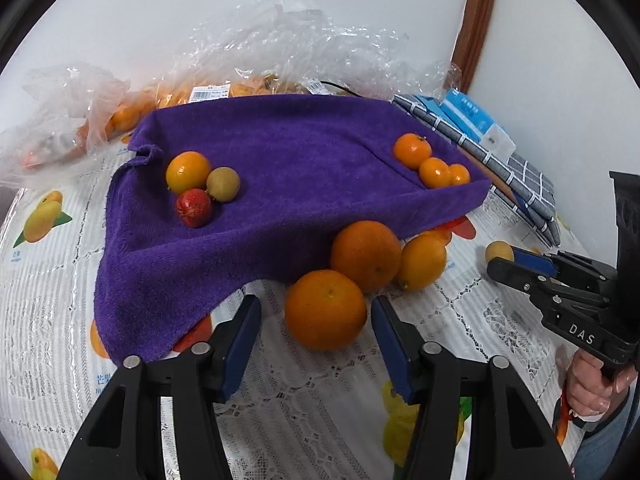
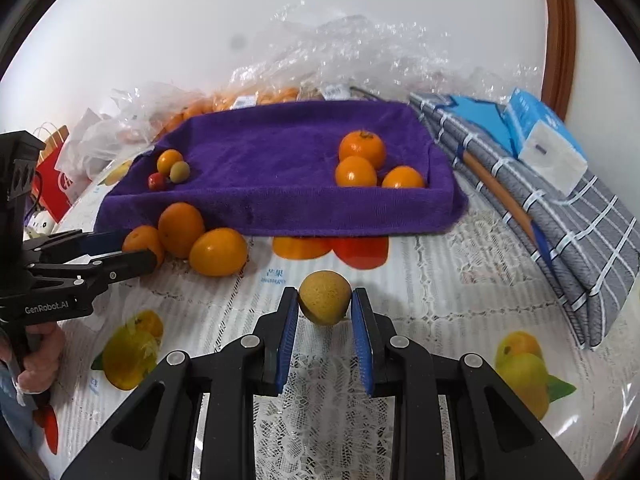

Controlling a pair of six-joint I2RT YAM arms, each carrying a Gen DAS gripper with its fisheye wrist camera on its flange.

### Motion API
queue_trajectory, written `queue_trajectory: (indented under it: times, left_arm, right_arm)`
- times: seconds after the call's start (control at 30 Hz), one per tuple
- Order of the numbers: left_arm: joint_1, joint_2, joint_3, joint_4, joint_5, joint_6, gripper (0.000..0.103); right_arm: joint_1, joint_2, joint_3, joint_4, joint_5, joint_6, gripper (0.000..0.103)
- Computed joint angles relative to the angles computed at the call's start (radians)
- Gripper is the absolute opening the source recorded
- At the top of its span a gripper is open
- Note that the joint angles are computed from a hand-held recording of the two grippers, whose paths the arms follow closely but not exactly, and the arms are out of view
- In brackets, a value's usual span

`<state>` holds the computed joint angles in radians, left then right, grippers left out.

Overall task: Organize fruits
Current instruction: 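Grasp a large orange with the left tool while the right tool holds its fruit, then carry both held fruits over the purple towel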

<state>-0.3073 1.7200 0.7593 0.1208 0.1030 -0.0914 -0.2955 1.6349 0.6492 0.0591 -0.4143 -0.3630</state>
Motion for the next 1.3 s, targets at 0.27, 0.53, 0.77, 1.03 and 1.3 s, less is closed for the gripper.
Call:
queue_trajectory:
  times: [0.27,0.53,0.77,1.03,1.3]
  left_arm:
    - [0.001,0.023,0.028,-0.021,0.005,-0.009,0.045]
    - [-0.013,0.032,0.046,-0.042,-0.021,0.017,0.048]
    - [0.004,0.026,0.031,-0.017,0.017,0.002,0.038]
    - [0.015,-0.054,-0.047,0.084,0.01,-0.006,0.038]
    - [0.065,-0.127,-0.108,0.174,0.053,-0.061,0.038]
  right_arm:
    - [-0.013,0.036,0.031,-0.032,0.021,0.05,0.027]
    - [0.027,0.026,0.021,-0.021,0.082,0.045,0.03]
    - [0.013,0.024,0.013,-0.006,0.06,0.051,0.027]
    - [-0.006,0.002,-0.005,0.008,0.007,0.047,0.027]
    - [-0.031,-0.021,-0.028,0.041,-0.016,0.075,0.027]
